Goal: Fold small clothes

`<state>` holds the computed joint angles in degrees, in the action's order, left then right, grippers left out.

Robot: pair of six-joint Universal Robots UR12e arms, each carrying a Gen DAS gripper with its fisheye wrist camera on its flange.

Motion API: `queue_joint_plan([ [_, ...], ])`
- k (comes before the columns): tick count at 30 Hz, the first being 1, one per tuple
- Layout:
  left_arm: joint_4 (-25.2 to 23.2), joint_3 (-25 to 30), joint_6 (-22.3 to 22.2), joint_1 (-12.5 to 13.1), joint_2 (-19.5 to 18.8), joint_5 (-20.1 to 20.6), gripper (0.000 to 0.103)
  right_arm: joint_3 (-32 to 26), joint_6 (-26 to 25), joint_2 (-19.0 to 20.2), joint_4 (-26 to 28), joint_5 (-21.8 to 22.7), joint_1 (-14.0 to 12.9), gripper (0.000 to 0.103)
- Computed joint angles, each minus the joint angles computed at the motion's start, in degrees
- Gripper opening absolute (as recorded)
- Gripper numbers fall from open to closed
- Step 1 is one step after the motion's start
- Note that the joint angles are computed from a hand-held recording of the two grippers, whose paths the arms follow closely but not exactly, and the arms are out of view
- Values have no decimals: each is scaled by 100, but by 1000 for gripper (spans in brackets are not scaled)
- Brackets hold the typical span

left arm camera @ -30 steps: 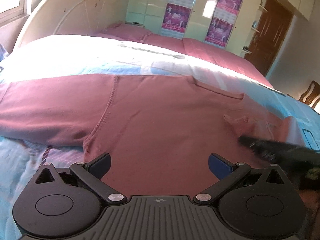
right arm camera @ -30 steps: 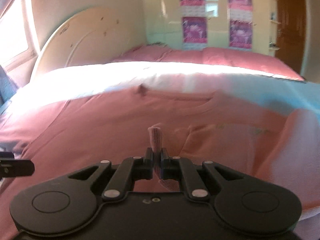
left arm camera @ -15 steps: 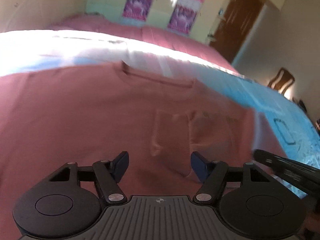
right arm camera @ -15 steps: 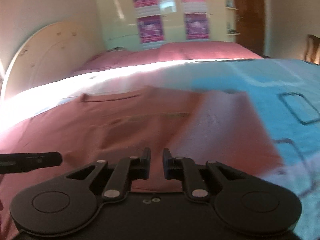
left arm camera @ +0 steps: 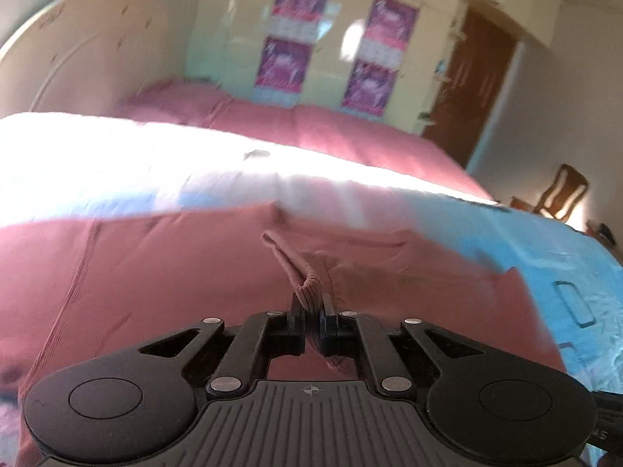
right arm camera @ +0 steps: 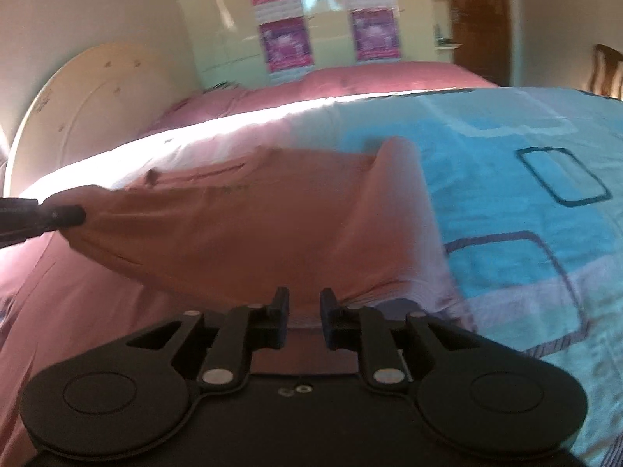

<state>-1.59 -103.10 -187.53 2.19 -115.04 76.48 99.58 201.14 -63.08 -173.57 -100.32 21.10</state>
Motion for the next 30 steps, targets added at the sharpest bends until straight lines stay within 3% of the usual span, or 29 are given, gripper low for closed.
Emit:
queue_joint_plan([
  [4,-77,11,-48,-11,-93,41,5,11,151,-15,219,-42,-7,24],
  [8,-19,-101,-7,32,-81,37,5,133,491,-107,209,-141,-84,42],
  [18,-48,-249,-70,168,-161,-228,5,467,1977,-161,-481,191,-422,40],
  [19,108,-292,-135,175,-165,-219,5,491,2135,-146,-599,230,-448,33],
  [20,383,-352,-250,187,-163,-213,5,515,2300,-136,-693,177,-459,9],
  [22,490,-372,-73,152,-141,-33,5,448,2059,-145,-434,-255,-383,8],
  [24,118,-320,143,147,-163,-96,5,384,1749,-167,1,-146,-394,8],
  [26,68,-318,153,180,-176,-224,5,396,1379,-230,165,31,-428,22],
  [27,91,-318,91,194,-170,-243,12,425,1183,-280,140,-41,-418,25],
  [28,141,-316,63,193,-169,-190,35,468,1028,-319,3,-129,-408,37],
  [29,323,-336,13,186,-181,-88,49,498,894,-334,-194,-268,-397,45],
  [30,531,-323,-56,181,-228,-19,60,507,786,-322,-401,-334,-410,45],
])
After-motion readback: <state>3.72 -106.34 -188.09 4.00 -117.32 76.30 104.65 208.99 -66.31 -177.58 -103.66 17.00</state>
